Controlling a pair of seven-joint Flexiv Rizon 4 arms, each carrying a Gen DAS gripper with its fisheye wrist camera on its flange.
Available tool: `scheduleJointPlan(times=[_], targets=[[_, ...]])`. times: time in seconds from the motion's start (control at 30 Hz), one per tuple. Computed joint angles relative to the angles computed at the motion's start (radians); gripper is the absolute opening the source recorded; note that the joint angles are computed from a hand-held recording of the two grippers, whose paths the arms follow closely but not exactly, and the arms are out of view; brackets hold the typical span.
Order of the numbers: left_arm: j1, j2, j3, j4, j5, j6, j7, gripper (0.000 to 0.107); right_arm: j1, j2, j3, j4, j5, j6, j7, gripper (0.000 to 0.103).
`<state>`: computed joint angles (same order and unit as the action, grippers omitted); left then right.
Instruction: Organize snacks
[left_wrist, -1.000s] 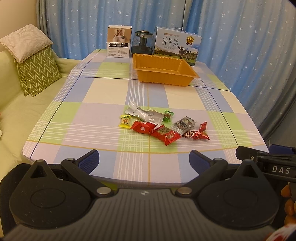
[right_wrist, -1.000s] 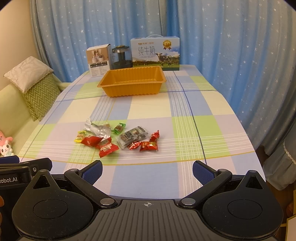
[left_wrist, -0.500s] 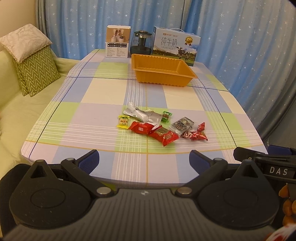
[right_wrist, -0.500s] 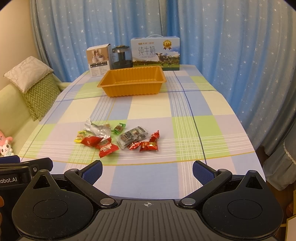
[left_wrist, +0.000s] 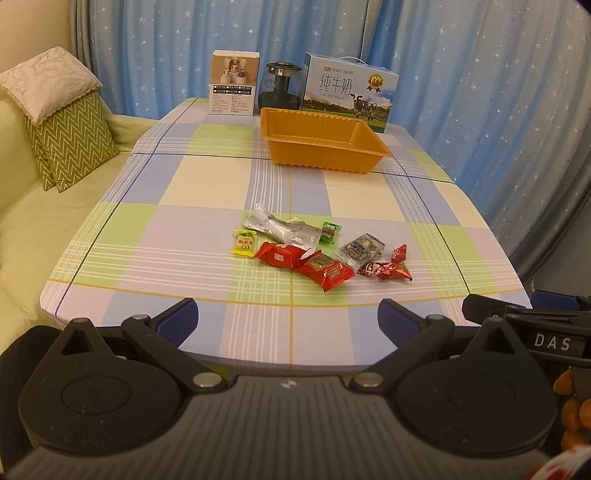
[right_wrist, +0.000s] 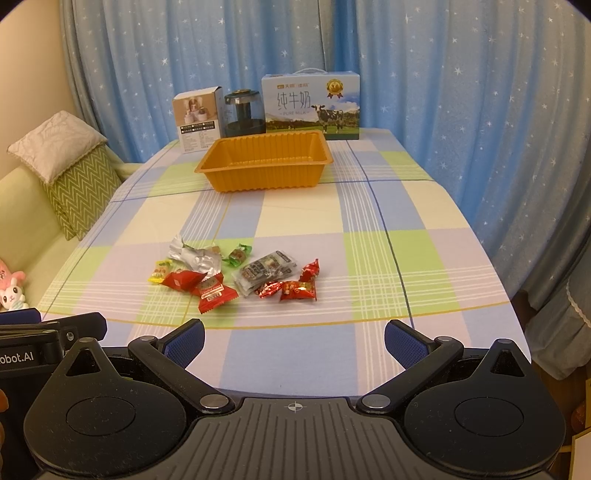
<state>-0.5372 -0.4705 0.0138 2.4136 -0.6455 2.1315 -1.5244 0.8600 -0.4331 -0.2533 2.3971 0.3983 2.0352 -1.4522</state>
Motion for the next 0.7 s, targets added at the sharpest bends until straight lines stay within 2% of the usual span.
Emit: scheduleJointPlan(times=[0.7], targets=[[0.009, 0.003, -0.002, 0.006, 0.018, 0.002, -0.013, 0.103, -0.005, -0.001, 0.005, 0.001, 0.0, 0.002, -0.001, 0.103]])
